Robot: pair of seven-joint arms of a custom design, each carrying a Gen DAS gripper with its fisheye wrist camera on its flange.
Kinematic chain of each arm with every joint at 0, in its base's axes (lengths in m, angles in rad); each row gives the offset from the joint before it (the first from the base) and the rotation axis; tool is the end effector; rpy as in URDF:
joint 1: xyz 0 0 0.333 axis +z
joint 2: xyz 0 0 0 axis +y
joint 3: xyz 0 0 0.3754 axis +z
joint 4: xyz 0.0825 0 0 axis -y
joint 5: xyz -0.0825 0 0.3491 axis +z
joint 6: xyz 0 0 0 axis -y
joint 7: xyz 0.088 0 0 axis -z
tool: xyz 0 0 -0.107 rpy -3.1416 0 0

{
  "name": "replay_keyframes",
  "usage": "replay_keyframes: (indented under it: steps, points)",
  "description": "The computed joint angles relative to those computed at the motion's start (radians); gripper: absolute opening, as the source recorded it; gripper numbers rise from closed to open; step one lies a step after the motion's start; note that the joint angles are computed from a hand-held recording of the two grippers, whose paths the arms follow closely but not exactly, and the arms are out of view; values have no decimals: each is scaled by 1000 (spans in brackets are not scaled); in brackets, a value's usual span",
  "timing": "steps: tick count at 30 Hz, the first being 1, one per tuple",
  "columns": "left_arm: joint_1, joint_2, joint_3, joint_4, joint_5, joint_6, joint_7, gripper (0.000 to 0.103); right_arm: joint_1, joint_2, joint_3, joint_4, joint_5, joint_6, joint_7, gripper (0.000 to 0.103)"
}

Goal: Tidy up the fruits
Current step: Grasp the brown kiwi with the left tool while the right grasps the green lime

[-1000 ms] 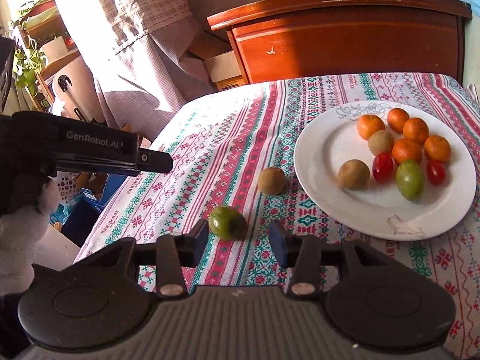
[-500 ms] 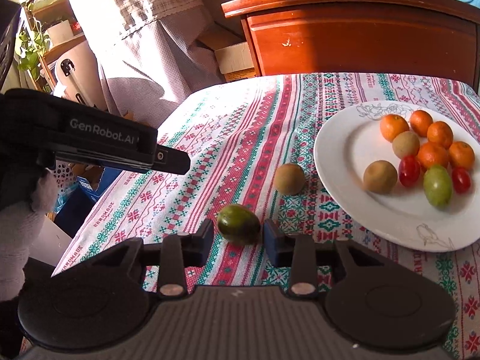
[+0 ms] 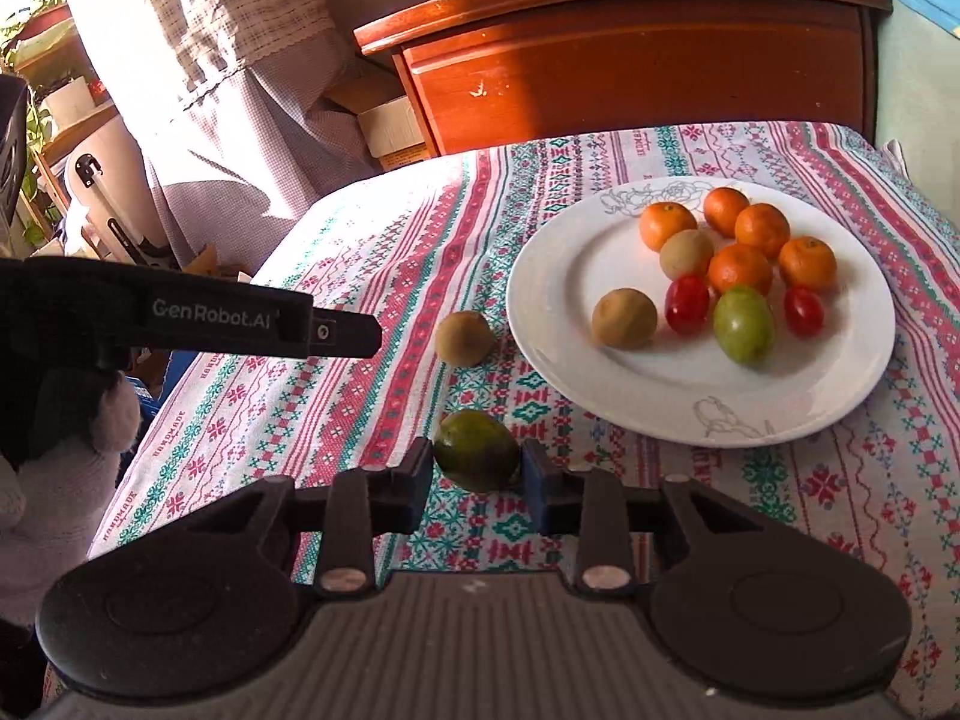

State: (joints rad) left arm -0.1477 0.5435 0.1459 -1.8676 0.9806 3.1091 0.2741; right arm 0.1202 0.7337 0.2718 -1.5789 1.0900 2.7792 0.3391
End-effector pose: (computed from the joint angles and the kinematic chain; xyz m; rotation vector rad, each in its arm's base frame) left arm 0.6655 -0.0870 0.3540 -2.0395 1.5427 -0.7074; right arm 0.7100 0.2000 0.3148 -2.0133 1.1348 -0.0935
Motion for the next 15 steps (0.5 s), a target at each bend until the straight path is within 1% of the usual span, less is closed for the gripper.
replay_keyframes:
  steps: [8,12,14,15]
  points:
    - [-15,61,-10,64,0,3,65,44,-11,-18,-17,-25,3,11,35,32]
    - [-46,82,21,86,24,9,84,44,-9,-19,-23,-27,-4,13,55,32]
    - [-63,93,41,96,42,15,81,40,-10,-18,-24,-25,-8,11,62,32]
    - [-71,98,51,100,51,23,74,40,-10,-19,-23,-26,-8,15,62,32]
